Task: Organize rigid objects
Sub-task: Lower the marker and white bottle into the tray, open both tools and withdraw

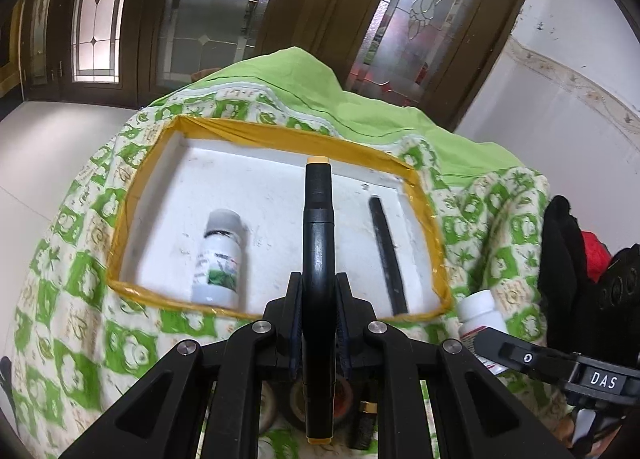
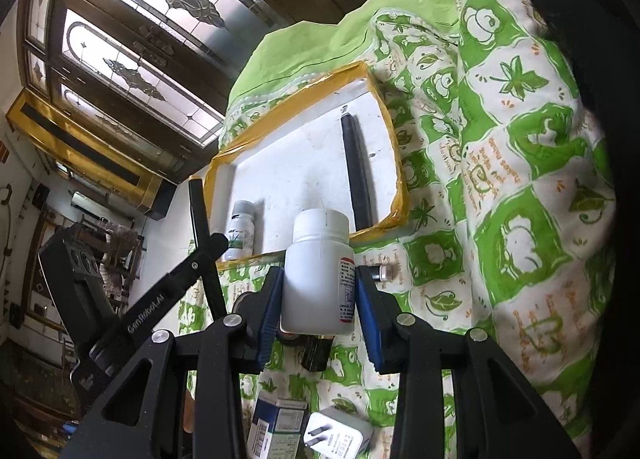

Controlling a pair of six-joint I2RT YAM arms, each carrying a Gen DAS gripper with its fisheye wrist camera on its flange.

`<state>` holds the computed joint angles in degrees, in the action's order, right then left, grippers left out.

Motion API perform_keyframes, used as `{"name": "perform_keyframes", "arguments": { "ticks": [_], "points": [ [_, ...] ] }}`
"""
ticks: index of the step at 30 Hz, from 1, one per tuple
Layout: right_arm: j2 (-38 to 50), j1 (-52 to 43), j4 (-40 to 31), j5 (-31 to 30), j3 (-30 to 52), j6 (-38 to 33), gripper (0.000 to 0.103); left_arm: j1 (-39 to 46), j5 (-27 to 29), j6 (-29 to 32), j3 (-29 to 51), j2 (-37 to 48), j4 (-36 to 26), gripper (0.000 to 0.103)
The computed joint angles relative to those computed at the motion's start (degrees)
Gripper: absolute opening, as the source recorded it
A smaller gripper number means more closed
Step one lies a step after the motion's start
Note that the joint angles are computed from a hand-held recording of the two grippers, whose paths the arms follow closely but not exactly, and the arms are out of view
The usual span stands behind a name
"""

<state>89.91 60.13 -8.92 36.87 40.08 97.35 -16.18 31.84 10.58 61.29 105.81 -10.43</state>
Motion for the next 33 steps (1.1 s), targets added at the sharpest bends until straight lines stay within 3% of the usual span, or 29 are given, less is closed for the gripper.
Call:
{"name": "perform_keyframes", "arguments": {
  "ticks": [8, 14, 20, 28, 33],
  "points": [
    [2.54, -5.96, 3.5, -2.59, 2.83, -6.83, 0.035, 3.96, 0.91, -1.63, 12.77, 6.59, -6.11, 0.014],
    [5.88, -9.51, 5.32, -4.7, 5.48, -10.81, 0.035, 4.83, -2.51, -4.42, 19.89, 12.02, -6.35, 0.014],
    [9.03, -11.89, 5.79, -6.52, 7.66, -13.26, 0.035, 3.59, -7.34, -3.85, 19.79, 14.13, -3.92, 0.014],
    [15.89, -15.71, 1.42, -8.53, 14.7, -19.55, 0.035, 2.85, -10.34, -1.84, 20.3, 16.77, -3.91, 0.014],
    [19.77, -18.84, 3.33, -12.14, 15.43, -21.19, 0.035, 2.04, -12.31, -0.11, 19.7, 17.94, -3.41, 0.014]
  ]
}}
